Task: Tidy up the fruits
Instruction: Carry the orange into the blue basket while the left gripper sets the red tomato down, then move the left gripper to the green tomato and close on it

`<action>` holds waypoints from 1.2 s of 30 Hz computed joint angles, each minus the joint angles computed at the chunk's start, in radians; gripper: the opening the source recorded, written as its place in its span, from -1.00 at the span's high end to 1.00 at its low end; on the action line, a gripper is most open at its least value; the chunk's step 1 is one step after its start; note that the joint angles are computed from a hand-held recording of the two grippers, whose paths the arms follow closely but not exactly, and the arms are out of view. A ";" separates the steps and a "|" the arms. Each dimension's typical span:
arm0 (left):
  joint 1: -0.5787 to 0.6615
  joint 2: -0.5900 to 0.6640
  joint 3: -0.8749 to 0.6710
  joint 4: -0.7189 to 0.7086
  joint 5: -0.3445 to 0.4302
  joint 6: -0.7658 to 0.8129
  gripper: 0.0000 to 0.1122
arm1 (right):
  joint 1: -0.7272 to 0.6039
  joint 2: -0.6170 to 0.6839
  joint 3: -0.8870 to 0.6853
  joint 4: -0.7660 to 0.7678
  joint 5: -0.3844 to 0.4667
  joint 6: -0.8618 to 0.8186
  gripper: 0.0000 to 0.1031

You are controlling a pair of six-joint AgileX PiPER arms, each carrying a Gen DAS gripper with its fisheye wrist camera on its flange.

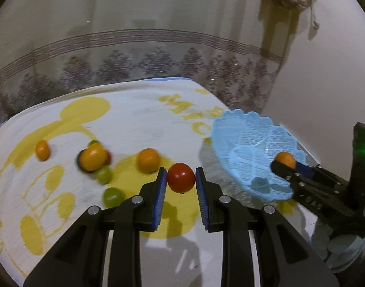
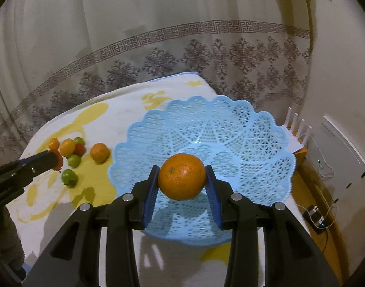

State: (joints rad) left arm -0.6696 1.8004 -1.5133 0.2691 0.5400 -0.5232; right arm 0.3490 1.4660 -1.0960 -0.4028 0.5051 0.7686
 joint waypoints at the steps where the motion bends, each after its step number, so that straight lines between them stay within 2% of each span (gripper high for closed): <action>1: -0.007 0.015 -0.024 -0.012 0.008 0.012 0.55 | -0.008 -0.002 0.004 0.016 -0.003 -0.020 0.23; 4: -0.027 0.063 -0.095 -0.043 0.033 0.044 0.55 | -0.032 -0.007 0.018 0.061 -0.018 -0.054 0.21; 6: -0.036 0.097 -0.148 -0.067 0.055 0.070 0.55 | -0.043 -0.019 0.032 0.066 -0.034 -0.047 0.06; 18: -0.076 0.249 -0.379 -0.150 0.132 0.175 0.55 | -0.098 -0.067 0.066 0.043 -0.058 0.032 0.06; 24: -0.037 0.190 -0.275 -0.125 0.110 0.131 0.49 | -0.111 -0.073 0.071 0.044 -0.065 0.048 0.06; 26: -0.014 0.151 -0.202 -0.108 0.087 0.109 0.08 | -0.109 -0.071 0.070 0.050 -0.066 0.043 0.06; 27: -0.003 0.132 -0.164 -0.095 0.072 0.094 0.00 | -0.106 -0.069 0.070 0.046 -0.066 0.047 0.06; 31: 0.046 0.087 -0.055 -0.095 0.050 0.060 -0.02 | -0.095 -0.060 0.065 0.047 -0.065 0.045 0.06; 36: 0.062 0.093 -0.006 -0.107 0.049 0.068 -0.02 | -0.089 -0.058 0.067 0.053 -0.065 0.037 0.06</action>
State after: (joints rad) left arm -0.6074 1.8934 -1.5196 0.1619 0.5892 -0.4550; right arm 0.2597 1.4076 -1.0295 -0.3502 0.4404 0.8057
